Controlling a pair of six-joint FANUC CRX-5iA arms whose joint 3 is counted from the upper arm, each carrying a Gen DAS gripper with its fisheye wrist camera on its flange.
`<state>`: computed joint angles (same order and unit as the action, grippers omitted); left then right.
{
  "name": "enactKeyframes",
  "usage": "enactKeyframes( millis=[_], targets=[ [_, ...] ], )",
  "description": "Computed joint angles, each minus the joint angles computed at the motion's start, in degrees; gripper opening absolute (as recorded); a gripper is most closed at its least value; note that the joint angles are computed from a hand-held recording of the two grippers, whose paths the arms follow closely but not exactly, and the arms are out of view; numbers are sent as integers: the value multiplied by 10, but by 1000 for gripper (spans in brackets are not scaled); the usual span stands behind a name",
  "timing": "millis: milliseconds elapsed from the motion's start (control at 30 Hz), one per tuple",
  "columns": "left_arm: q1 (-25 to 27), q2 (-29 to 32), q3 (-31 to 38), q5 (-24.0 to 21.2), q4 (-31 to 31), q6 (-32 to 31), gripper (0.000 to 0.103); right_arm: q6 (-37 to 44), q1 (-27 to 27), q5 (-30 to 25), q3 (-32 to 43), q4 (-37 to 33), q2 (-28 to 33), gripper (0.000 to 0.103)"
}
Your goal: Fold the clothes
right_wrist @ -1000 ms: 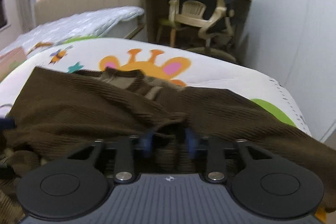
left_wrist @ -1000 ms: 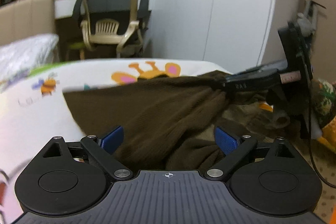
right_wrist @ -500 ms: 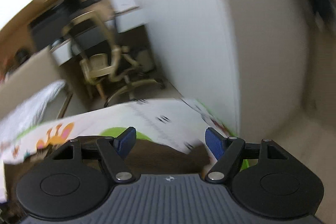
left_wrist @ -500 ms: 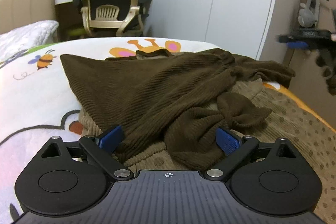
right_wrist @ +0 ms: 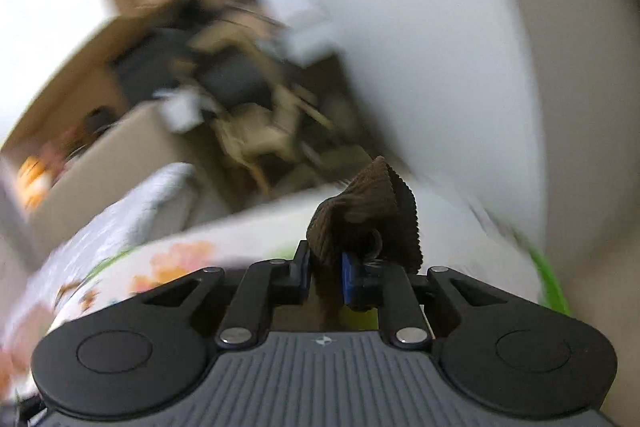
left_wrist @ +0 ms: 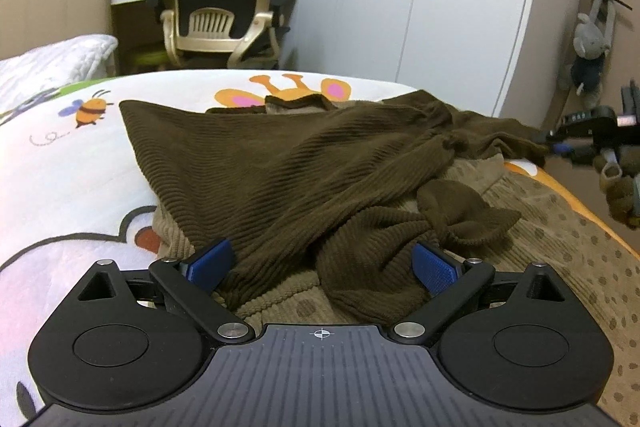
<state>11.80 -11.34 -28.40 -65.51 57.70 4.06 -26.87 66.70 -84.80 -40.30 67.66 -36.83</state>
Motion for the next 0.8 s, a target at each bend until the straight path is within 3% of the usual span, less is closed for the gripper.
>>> enactKeyframes(
  millis=[200,333,433,467,500,567,700,800],
  targets=[
    [3,2,-4,-7,16,4,99,176,-61,172,144,53,128,13],
    [8,0,-12,-7,33,2,99,275,-95,299,222,-2,220,13],
    [9,1,-12,-9,36,7,99,362,-103,354,278,-98,285,15],
    [9,1,-12,-9,37,8,99,392,-107,375,294,-142,299,20],
    [9,1,-12,-10,37,9,99,406,-107,391,300,-171,304,33],
    [9,2,-11,-12,36,12,100,404,-108,418,294,-186,303,52],
    [12,9,-5,-25,36,19,100,328,-107,421,255,-106,270,69],
    [19,19,10,-47,29,39,100,260,-100,367,208,-28,232,78]
  ],
)
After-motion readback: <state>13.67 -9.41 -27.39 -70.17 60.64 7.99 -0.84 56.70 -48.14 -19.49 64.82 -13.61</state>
